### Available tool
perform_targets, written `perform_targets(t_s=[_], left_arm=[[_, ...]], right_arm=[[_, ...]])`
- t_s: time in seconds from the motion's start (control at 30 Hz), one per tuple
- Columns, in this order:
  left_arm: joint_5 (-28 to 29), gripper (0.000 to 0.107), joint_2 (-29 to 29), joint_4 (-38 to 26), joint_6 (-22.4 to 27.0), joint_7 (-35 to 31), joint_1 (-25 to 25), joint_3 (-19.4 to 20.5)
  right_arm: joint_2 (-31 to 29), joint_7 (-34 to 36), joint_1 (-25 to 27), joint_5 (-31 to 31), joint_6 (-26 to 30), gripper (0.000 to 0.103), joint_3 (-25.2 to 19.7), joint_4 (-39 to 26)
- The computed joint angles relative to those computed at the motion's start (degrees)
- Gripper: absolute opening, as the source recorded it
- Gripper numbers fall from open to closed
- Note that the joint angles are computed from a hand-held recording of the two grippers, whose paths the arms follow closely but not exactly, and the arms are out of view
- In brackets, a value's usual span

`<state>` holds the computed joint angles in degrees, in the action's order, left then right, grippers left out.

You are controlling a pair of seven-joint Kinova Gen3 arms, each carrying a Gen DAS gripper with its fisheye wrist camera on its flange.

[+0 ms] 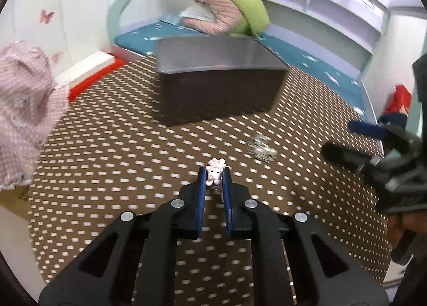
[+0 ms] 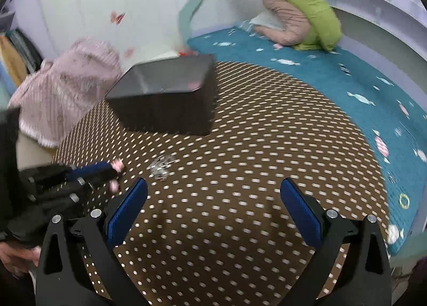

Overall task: Organize jewelry
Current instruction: 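Grasp the pink bunny charm with the left tool while the right tool grasps the pearl chain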

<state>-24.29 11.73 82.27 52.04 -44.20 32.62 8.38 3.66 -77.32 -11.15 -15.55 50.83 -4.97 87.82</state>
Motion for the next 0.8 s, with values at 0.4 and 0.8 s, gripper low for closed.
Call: perform_targets(t_s=[0.4,0.8], left_arm=[[-1.21,0.012,-6.79,6.76,-0.33,4.4,-3.7,1.17],[-1.4,0.012,-8.01,7.55,-0.54,5.79,-5.62,3.46]], right_arm=[[5.33,2.11,-5.65,6.93,-1.37,0.042,-2.66,-2.69],[2.75,9.54,-2.7,-1.15,-2.15,0.008,-2.48,0.61]])
